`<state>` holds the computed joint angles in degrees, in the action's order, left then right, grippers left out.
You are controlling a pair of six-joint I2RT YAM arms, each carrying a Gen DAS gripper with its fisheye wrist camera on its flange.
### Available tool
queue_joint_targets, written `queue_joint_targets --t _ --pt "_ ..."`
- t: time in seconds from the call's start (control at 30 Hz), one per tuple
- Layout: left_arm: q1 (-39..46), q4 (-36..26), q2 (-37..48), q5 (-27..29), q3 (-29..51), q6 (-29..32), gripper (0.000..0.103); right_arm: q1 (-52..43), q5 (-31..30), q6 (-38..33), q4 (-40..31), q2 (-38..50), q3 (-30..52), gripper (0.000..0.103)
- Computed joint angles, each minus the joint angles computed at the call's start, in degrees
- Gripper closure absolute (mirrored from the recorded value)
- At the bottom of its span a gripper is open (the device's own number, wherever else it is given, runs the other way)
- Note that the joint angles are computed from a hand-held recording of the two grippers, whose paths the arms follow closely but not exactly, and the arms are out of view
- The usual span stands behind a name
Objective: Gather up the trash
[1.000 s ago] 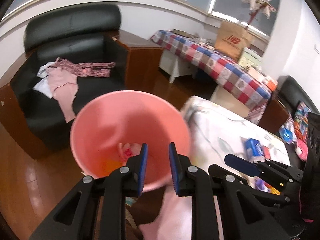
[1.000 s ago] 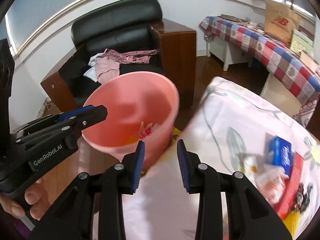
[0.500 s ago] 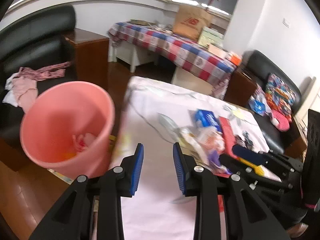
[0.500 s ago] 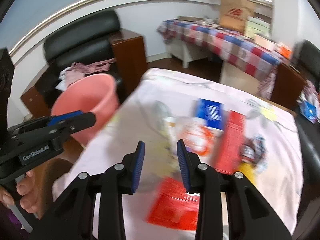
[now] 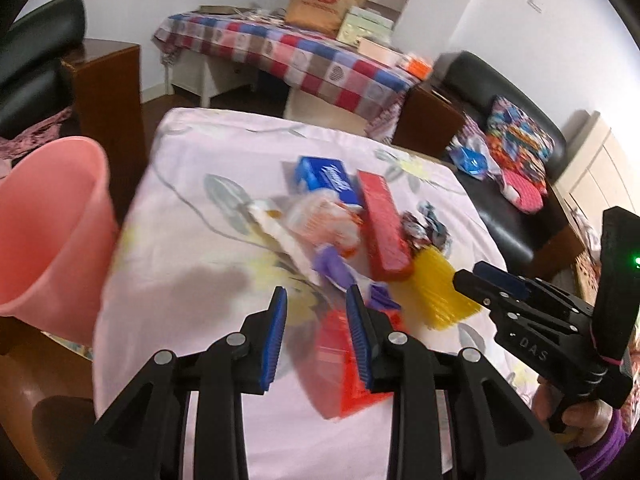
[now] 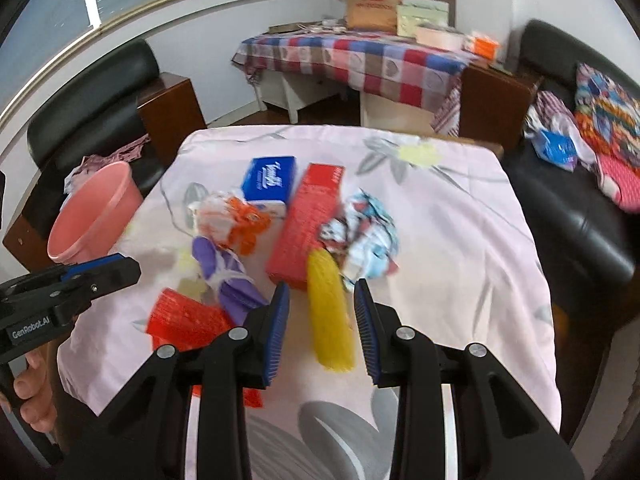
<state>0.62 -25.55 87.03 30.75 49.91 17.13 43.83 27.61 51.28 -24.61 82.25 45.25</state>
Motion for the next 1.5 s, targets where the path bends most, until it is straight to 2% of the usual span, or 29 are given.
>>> queue_joint_targets --t 0.1,0.17,0.27,0.5,0.77,1.07,1.33,1.5 --pt "-1.06 -0.95 -1.12 0.86 -1.12 1.41 0.072 0.75 -0.18 1.55 0.3 -1.49 -2.07 0.069" --pt "-1.69 -1.09 -1.79 0.59 -1.98 2.34 0.068 1.38 -0.03 2.08 0.29 -1.95 -2.92 0.069" --pt "-2.24 -1.13 -1.6 0.02 -2.19 2.99 0.068 1.35 0.26 1.86 0.53 -2.56 -3.48 0.069" --pt "-3.92 2.14 1.43 -3.28 2.39 -2.03 0.068 -1.94 -0.1 -1.22 2.01 -2.65 -2.73 0.069" --pt "-9.22 5.21 8.71 -7.79 7.81 -6.94 0.067 -6.31 -2.5 -3.68 4.41 -1.17 -3.0 0.069" --pt "-12.47 9.44 14.58 -13.49 9.38 -10.29 0.068 -10.62 -6.68 -7.03 8.23 -0.59 -4.34 0.069" --pt "-12.28 11.57 13.18 -11.66 7.43 -10.23 0.083 -12.74 -9.41 -8.5 10.72 1.15 -4.71 0.069" --pt "-11.19 11.69 9.69 -9.72 5.85 -10.4 0.084 -14.05 -10.62 -9.14 12.21 2.02 -4.63 0.069"
